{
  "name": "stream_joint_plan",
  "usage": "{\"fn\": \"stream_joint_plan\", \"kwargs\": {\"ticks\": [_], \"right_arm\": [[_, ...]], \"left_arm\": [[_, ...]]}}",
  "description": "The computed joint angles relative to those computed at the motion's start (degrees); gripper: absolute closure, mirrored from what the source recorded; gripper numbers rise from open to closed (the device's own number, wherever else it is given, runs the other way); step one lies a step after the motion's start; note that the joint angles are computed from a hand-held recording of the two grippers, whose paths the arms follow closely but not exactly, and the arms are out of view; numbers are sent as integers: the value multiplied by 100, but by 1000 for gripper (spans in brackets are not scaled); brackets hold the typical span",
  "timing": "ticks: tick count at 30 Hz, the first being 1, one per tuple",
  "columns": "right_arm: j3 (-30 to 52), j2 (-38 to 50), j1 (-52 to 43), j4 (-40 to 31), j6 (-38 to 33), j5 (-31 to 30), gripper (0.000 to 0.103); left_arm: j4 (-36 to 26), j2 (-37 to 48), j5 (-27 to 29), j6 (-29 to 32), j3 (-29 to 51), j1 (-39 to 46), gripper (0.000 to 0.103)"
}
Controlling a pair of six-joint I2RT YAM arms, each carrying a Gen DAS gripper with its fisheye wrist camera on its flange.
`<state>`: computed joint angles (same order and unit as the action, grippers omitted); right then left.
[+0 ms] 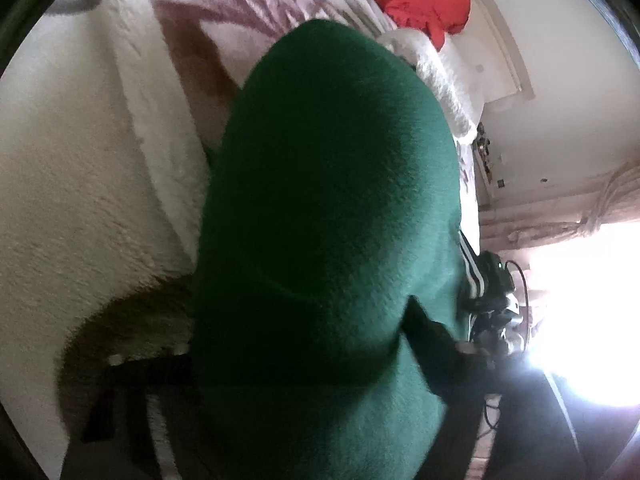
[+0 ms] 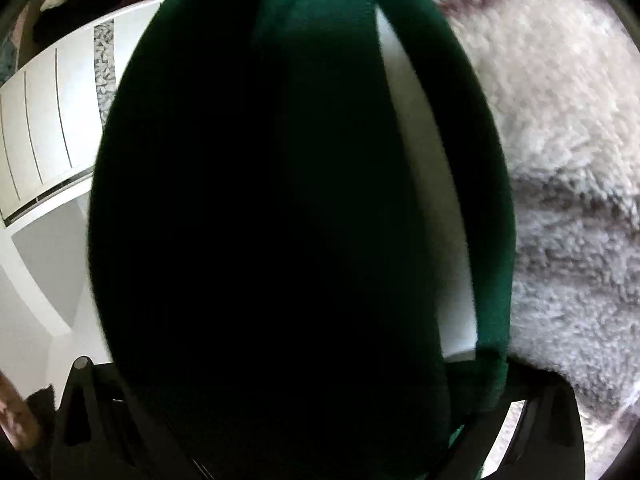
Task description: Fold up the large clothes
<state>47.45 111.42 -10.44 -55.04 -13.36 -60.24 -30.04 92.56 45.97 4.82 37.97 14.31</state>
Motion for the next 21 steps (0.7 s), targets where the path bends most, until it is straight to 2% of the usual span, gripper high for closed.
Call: {"fn": "stream_joint_plan", "kwargs": {"ticks": [1, 3, 5, 6, 9, 11, 14, 17, 20, 21], "right_arm": [[-217, -234, 61, 300, 362, -93, 28], [-628, -766, 176, 798, 970, -301, 42], [-1056, -1567, 308, 1372, 1896, -342, 51], [-1224, -1994, 371, 1578, 2340, -330, 56], [-1546, -3094, 534, 1987, 3431, -398, 60], [-1584, -3672, 537, 1949, 3846, -391, 60], [-1282, -4136, 594, 1941, 4454, -353, 61], [-565, -4123, 407, 1567, 4590, -280, 61], [492, -3668, 111, 1053, 4446, -170, 61], [950, -3416, -84, 707, 4206, -172, 61]], "left_arm": [[-15, -43, 32, -13, -2, 4, 42], [-319, -22, 61, 230, 199, 39, 46], [-615, 46, 52, 330, 505, -34, 48], [-567, 82, 1, 192, 624, -214, 48], [-1006, 186, 30, 369, 1120, -363, 50], [-1312, 385, 75, 469, 1605, -419, 50], [-1796, 773, 134, 492, 2576, -677, 50], [-2029, 1345, 221, 189, 3803, -1097, 50], [-2768, 2410, 283, 77, 5763, -1498, 50], [-2683, 2831, 341, -206, 6483, -1673, 50]]}}
